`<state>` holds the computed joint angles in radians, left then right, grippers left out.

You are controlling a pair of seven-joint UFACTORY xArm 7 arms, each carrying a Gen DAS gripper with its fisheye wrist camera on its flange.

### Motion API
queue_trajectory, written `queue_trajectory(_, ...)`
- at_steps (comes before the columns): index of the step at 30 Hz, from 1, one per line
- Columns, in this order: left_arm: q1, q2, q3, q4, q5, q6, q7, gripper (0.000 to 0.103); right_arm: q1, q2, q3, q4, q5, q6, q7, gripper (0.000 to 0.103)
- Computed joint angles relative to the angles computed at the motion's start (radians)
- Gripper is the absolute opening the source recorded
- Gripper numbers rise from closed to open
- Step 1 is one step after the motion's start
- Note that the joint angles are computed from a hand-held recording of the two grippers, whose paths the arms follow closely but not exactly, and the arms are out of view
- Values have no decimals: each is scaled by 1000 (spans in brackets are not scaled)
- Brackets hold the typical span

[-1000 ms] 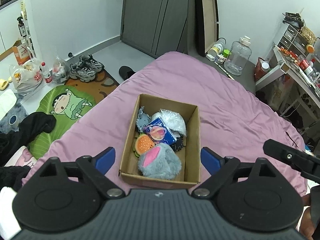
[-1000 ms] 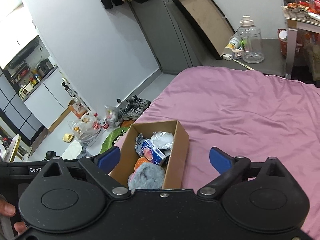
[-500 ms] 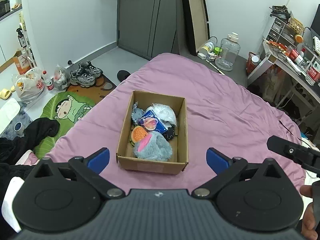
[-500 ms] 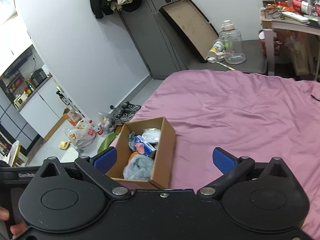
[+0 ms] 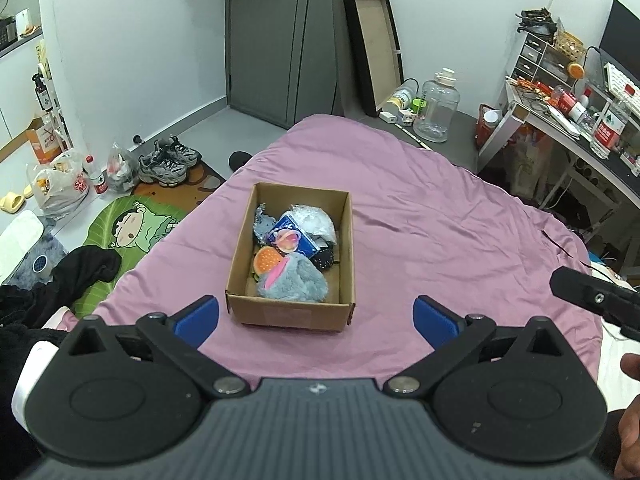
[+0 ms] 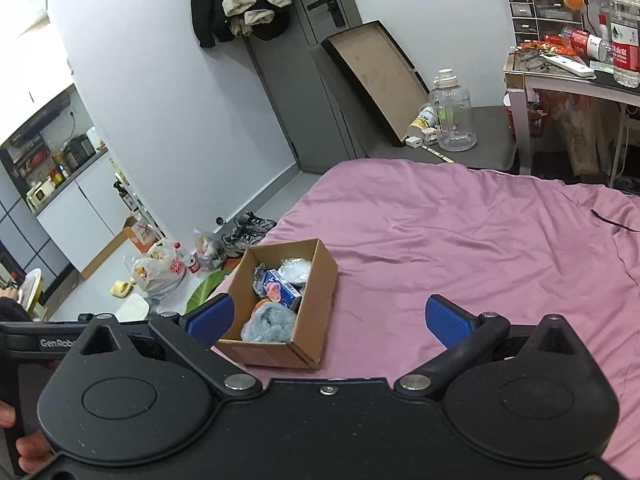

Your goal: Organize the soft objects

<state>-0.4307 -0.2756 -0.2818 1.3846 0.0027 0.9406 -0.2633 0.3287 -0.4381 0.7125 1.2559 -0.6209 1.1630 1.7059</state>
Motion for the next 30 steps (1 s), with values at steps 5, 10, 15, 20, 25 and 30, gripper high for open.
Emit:
queue_trajectory(5,-3,-22,-9,-16,7,-5,-9,102,6,-32,9,-18,14,0,7,103)
queue_trajectory(10,-3,-47,-18,-49,10,-37,-39,103,-4,-47,43,-17,28,30,-6,103)
queue_trajectory(15,-4,-64,-31,-77,25,-46,-65,102,0,-17,60,3,46,75,-51,103)
queue_trajectory(20,1,-86,-38,-109,38,-73,-97,102,21,-24,55,-16,50,70,-41,103)
queue_trajectory(25,7,-100,-46,-127,51,-86,-127,102,23,-51,51,-29,54,64,-43,103)
queue_trajectory(30,2,-106,-45,-138,54,-79,-121,102,9,-65,55,-37,72,68,-51,103)
